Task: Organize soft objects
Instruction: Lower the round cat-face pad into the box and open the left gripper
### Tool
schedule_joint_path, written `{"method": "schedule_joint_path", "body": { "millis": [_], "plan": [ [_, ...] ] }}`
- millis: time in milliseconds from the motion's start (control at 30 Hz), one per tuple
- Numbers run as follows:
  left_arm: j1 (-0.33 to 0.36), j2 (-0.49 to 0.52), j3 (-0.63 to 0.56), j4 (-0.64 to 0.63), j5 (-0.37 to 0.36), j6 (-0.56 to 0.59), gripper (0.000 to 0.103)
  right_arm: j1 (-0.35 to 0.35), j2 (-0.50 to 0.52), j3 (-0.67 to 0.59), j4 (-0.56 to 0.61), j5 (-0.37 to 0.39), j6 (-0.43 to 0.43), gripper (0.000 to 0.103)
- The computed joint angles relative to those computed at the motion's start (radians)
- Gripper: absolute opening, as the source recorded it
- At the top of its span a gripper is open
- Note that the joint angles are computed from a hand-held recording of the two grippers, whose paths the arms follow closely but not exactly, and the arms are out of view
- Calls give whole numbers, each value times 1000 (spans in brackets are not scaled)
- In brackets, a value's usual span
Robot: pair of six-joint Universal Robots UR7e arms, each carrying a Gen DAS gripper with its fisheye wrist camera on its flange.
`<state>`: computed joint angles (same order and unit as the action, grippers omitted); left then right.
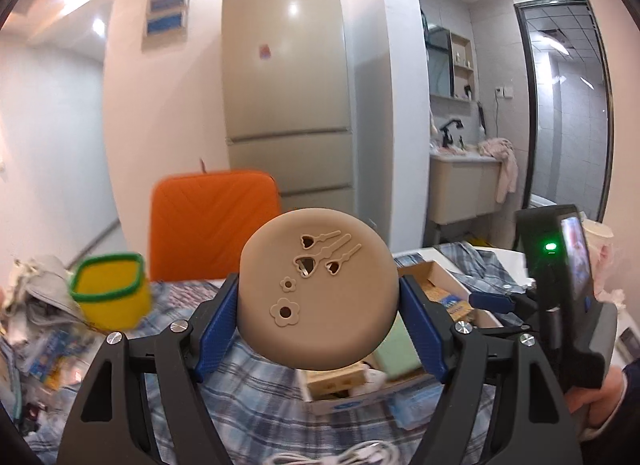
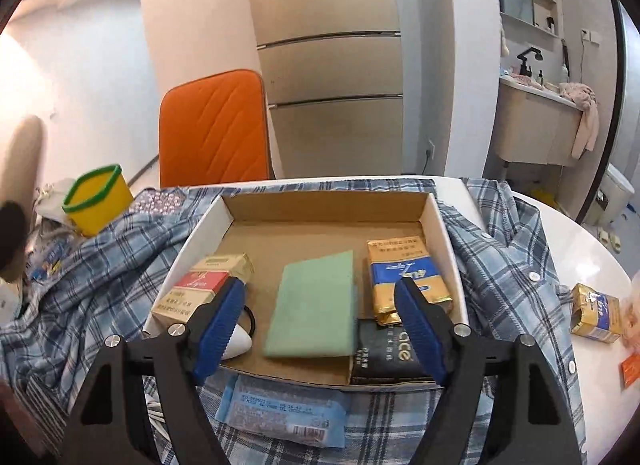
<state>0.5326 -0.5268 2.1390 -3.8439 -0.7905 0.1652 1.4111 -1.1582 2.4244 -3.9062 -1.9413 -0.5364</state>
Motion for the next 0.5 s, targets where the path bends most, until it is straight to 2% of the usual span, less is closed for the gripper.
{"method": "schedule_joint_path", "body": {
  "millis": [100,167,233,367,500],
  "plan": [
    [14,9,-60,108,-10,-27,75,-16,-16,11,-59,0,46,79],
    [27,23,-103,188,-11,-41,76,-23,-10,12,-142,-20,61,79],
    [39,23,-129,277,-37,-82,75,-29,-14,13,-189,-31,54,79],
    [41,53,-169,368,-52,-117,76,-21,-18,12,-334,-74,-6,81],
    [47,77,-205,481,-83,-148,76,-38,-51,28,-321,-44,43,84]
  ]
}}
